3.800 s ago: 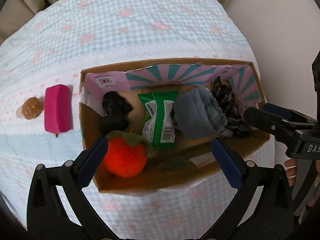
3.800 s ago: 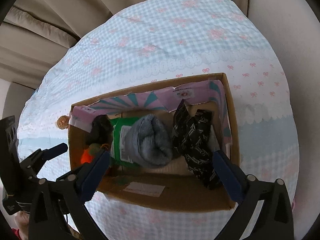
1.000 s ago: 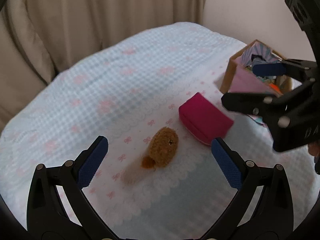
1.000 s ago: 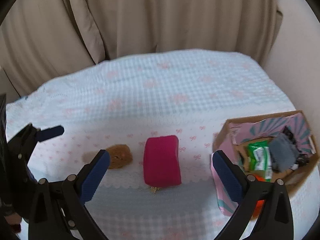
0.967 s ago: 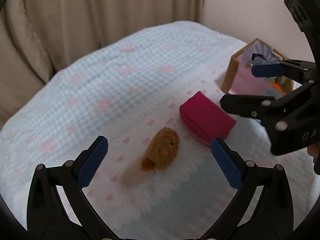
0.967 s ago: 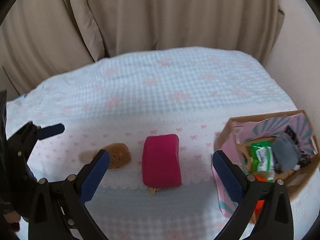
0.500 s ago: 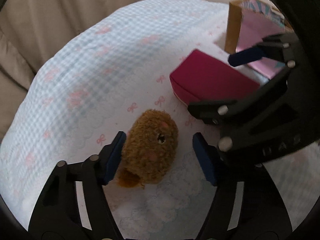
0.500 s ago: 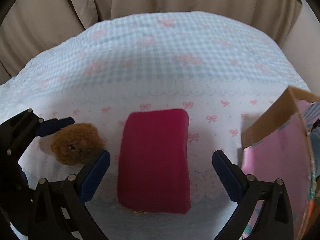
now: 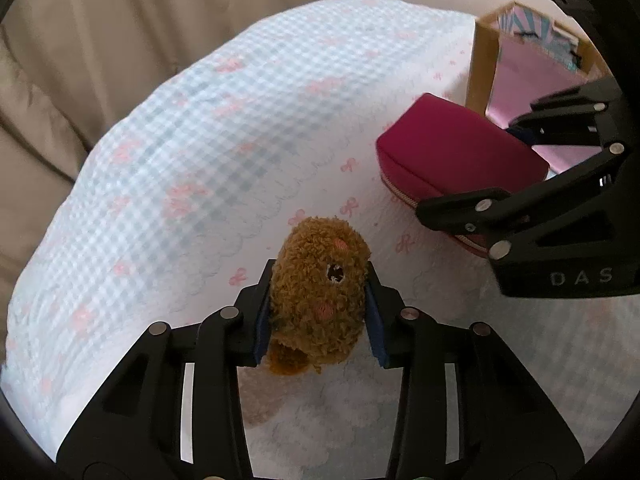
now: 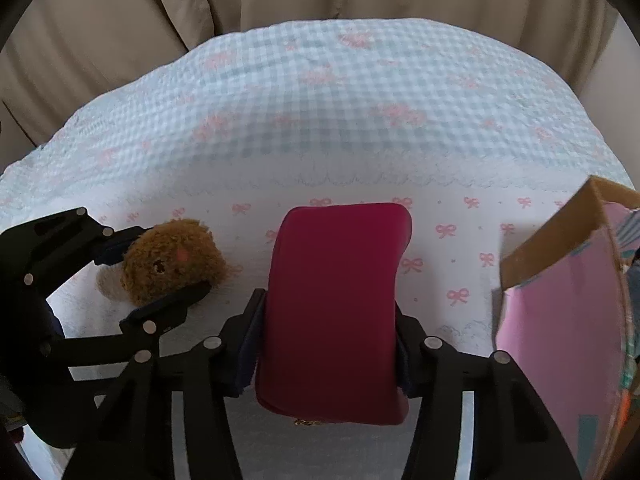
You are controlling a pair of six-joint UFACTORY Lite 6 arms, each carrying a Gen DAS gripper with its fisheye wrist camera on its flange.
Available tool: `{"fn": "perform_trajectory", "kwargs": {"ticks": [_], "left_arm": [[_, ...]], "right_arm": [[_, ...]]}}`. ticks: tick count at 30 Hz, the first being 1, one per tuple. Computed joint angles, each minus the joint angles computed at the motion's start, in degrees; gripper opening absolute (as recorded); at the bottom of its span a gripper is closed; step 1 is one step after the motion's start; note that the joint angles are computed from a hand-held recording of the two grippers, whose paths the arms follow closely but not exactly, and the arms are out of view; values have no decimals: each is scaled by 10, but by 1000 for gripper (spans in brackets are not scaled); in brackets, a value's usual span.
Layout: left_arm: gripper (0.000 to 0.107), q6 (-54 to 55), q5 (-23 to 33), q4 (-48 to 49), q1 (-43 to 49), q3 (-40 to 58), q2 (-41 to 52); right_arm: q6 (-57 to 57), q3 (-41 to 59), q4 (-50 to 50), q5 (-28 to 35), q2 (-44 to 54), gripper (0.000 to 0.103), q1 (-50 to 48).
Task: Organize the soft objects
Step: 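Grasp the brown plush toy with the left tool while the right tool grasps the magenta pouch, then carry the plush toy with the left tool while the right tool carries the pouch over the box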
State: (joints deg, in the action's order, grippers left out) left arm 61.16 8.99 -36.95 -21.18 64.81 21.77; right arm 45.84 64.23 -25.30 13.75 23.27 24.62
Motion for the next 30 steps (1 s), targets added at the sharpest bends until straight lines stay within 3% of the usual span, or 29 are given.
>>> {"fn": "perform_trajectory", "kwargs": {"ticks": [6, 15, 25, 30], "left_arm": [[35, -105, 63, 72, 18, 6, -75], [35, -341, 236, 232, 17, 98, -215], [35, -508, 446, 293, -27, 313, -257], [35, -647, 549, 381, -124, 476, -210]], "right_arm": [[-5, -24, 32, 47, -94, 46, 9], [-14, 19, 65, 215, -273, 45, 46], [30, 122, 38, 397, -399, 45, 109], [3, 165, 53, 462, -449, 45, 97]]}}
